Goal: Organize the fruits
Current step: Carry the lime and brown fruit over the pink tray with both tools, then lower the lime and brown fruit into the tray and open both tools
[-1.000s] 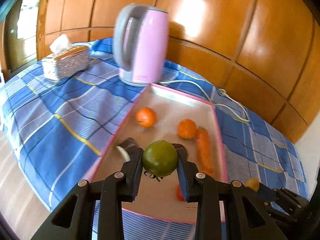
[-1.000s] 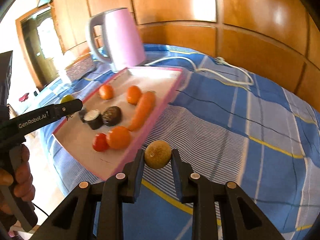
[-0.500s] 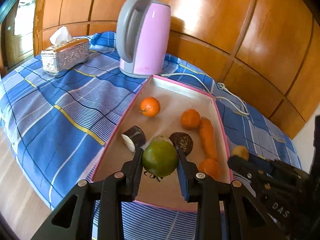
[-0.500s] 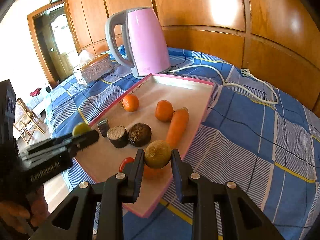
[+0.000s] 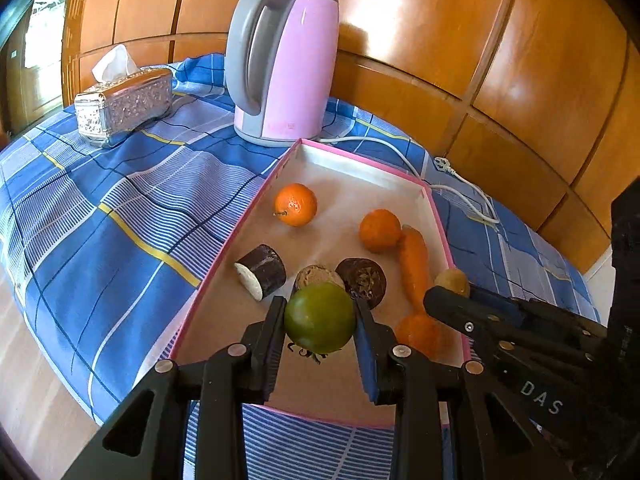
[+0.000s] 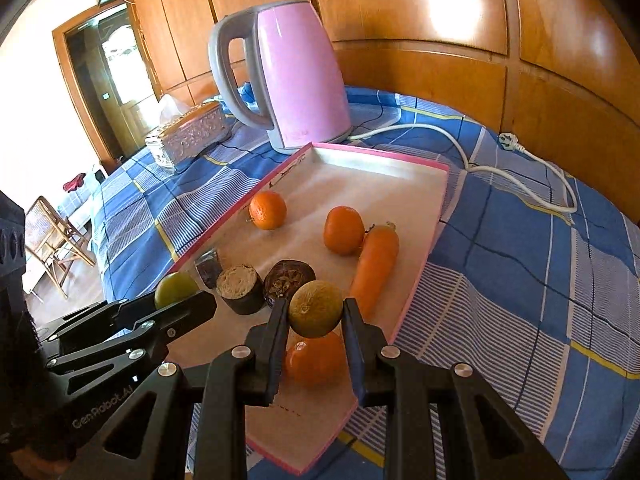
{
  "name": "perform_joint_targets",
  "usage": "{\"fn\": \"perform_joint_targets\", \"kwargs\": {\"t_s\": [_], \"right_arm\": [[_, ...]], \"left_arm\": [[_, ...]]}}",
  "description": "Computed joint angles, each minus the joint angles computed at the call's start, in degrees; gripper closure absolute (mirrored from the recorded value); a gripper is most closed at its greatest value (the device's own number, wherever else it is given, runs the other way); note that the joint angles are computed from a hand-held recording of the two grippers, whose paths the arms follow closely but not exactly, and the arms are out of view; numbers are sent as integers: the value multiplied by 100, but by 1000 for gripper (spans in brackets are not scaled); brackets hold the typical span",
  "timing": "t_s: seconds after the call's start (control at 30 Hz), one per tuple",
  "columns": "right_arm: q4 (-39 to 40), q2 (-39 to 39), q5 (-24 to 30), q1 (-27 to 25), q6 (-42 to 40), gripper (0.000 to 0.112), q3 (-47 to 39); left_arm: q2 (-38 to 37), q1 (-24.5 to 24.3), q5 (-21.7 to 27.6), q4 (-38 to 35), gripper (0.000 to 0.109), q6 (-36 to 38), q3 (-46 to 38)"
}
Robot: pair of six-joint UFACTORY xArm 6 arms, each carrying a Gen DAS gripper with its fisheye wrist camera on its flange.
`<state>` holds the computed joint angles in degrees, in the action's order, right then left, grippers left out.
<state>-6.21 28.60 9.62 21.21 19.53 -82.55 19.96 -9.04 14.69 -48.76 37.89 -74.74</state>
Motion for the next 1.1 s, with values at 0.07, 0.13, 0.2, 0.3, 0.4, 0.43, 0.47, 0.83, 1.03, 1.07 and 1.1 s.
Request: {"fn": "perform_joint_targets", "kwargs": {"t_s": [0.07,0.13,0.2,0.3,0.4,0.43,0.47,0.83,1.03,1.07,1.1], "right_arm": [[125,94,90,1,-78,85,-135],[148,205,200,-8,-74,85,-297],[107,296,259,-15,-33,85,-422],[143,398,323,-13,-84,84,-558],[159,428,345,-17,-98,83,-585],[155,399,328,-18,-79,83,-538],[194,354,290,-18,-93,83,-468],[204,5,69,43,-119,83,84],[-274,18,75,153,-105,83,113],[-414,41,91,146,-2,83,77],[-470,60,99,137,41,83,49]], "left_arm": [[34,6,0,107,76,-131,-17],[65,11,37,158,76,-178,-40],[93,9,52,240,75,-229,-49],[118,2,83,258,75,-219,-55],[126,-2,45,295,74,-244,-43],[121,-3,15,223,74,-165,-39],[117,-4,-4,191,73,-131,-36],[-16,73,-270,346,69,-189,105],[15,141,-337,1397,72,-1007,223],[53,144,-312,1774,72,-1302,222],[70,138,-339,1952,73,-1450,237]]}}
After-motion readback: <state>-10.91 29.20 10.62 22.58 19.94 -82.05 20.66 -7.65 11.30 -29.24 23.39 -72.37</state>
